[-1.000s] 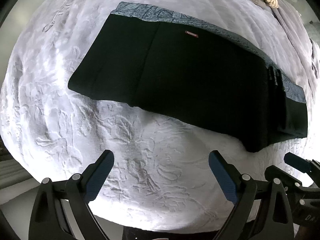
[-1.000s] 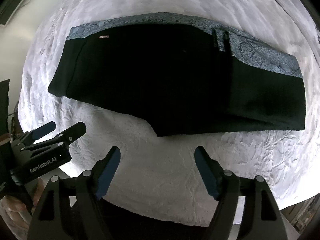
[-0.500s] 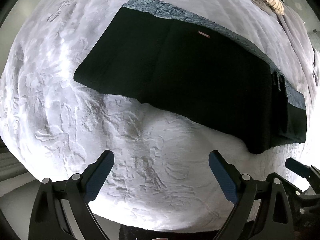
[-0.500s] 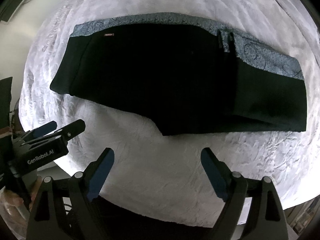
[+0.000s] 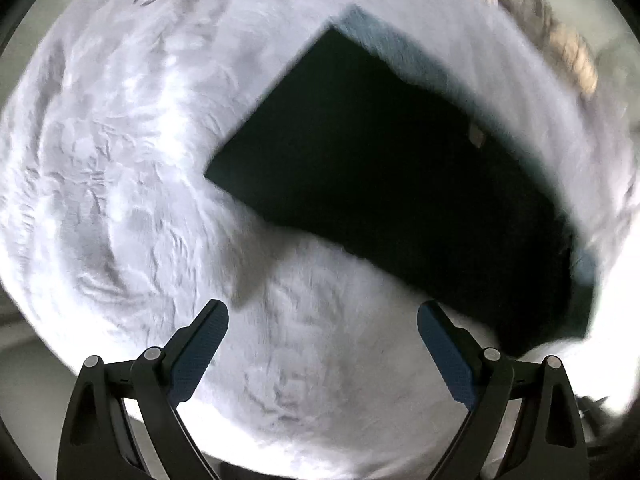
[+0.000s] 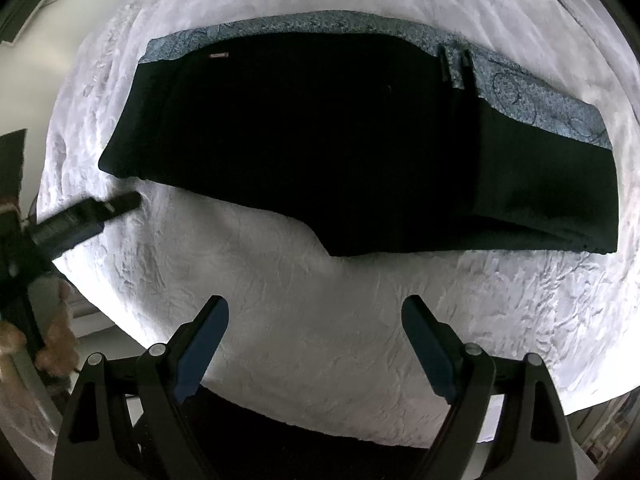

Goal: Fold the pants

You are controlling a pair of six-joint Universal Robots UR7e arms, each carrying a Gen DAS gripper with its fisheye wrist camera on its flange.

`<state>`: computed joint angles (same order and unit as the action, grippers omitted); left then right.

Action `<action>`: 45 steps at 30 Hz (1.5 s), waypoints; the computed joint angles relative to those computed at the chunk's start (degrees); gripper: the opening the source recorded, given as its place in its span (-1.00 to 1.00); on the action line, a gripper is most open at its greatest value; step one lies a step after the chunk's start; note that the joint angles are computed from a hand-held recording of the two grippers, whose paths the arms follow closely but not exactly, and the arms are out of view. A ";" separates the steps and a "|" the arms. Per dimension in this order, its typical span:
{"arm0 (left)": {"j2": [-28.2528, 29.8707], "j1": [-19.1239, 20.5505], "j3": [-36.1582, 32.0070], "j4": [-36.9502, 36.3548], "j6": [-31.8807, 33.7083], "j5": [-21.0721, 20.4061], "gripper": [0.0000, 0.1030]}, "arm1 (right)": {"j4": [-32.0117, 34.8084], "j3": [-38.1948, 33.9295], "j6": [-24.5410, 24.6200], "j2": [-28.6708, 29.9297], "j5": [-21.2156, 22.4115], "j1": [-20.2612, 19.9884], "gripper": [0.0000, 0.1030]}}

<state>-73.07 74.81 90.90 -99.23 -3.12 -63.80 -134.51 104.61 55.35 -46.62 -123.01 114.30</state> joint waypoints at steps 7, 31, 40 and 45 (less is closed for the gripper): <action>2.16 4.51 -6.28 -3.21 4.31 -13.20 0.87 | -0.95 1.41 0.92 -0.62 0.35 -0.05 0.75; 3.16 4.15 0.50 -12.64 1.81 -19.78 0.87 | -2.72 3.77 0.28 -1.86 2.06 -1.89 0.76; 4.90 0.05 2.69 -14.37 0.09 -5.10 -0.02 | -4.72 1.23 -5.45 -3.89 -3.19 -3.19 0.76; 1.50 -4.35 11.47 -26.03 10.88 4.16 -0.24 | -1.53 -9.05 -16.17 -1.98 -3.72 -4.30 0.76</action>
